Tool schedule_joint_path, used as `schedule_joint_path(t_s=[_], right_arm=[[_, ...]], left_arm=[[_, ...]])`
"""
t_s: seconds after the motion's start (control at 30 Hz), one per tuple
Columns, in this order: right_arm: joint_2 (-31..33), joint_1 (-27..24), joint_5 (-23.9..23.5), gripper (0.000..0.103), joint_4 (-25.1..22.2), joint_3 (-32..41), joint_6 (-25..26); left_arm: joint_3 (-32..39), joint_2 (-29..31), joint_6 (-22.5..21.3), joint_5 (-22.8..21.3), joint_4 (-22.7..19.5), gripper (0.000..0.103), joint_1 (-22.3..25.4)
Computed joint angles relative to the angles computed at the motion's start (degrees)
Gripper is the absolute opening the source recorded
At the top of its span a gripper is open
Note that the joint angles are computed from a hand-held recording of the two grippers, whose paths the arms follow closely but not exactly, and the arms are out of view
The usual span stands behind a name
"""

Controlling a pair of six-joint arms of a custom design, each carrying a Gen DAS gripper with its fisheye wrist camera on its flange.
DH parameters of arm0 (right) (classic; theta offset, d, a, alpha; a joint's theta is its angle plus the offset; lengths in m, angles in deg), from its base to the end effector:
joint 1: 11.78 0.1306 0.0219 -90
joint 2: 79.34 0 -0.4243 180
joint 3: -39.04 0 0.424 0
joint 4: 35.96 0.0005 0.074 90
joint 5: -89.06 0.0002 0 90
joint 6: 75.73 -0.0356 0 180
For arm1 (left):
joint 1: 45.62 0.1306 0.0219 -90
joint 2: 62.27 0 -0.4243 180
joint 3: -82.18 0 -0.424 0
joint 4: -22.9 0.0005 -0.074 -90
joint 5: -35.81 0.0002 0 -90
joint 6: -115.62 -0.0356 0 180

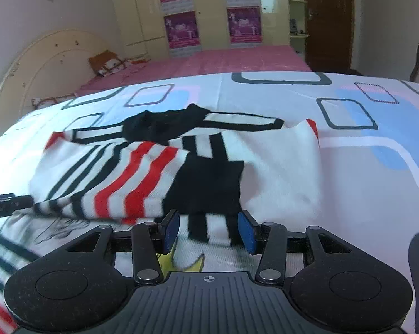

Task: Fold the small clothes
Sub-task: 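Release the folded side with the left gripper while the right gripper opens, then move both grippers to the sweater hem and grasp the hem edge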

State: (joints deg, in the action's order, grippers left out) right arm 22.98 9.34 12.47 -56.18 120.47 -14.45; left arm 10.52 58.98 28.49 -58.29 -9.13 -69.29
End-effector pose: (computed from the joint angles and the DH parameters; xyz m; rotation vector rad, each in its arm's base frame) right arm 0.5538 0.2045 0.3224 0.2713 2.2558 0.1927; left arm 0.6719 -0.2923 0.3211 0.3910 2.3244 -0.1423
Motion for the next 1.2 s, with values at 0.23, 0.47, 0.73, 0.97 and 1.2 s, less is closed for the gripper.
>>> schedule_joint_path(t_s=[0.23, 0.47, 0.73, 0.97, 1.2], right_arm=[[-3.9, 0.6, -2.9, 0.046, 2.0, -4.7, 1.3], [-7.4, 1.2, -4.8, 0.046, 3.3, -8.9, 2.2], [-10.9, 3.6, -2.6, 0.046, 2.7, -12.7, -1.1], [-12.5, 7.4, 1.7, 0.046, -0.3, -13.8, -6.4], [-12.7, 11.7, 4.9, 0.046, -4.3, -13.4, -11.4]], left_arm=[[-4.7, -4.0, 0.7, -2.4, 1.4, 0.062, -2.5], [-9.7, -7.8, 2.1, -4.6, 1.2, 0.062, -3.5], [-14.6, -11.8, 1.6, -3.6, 1.6, 0.062, -3.4], [-19.2, -14.9, -0.8, -0.3, 2.5, 0.062, -2.1], [-24.7, -19.0, -3.1, 3.4, 3.4, 0.063, 0.0]])
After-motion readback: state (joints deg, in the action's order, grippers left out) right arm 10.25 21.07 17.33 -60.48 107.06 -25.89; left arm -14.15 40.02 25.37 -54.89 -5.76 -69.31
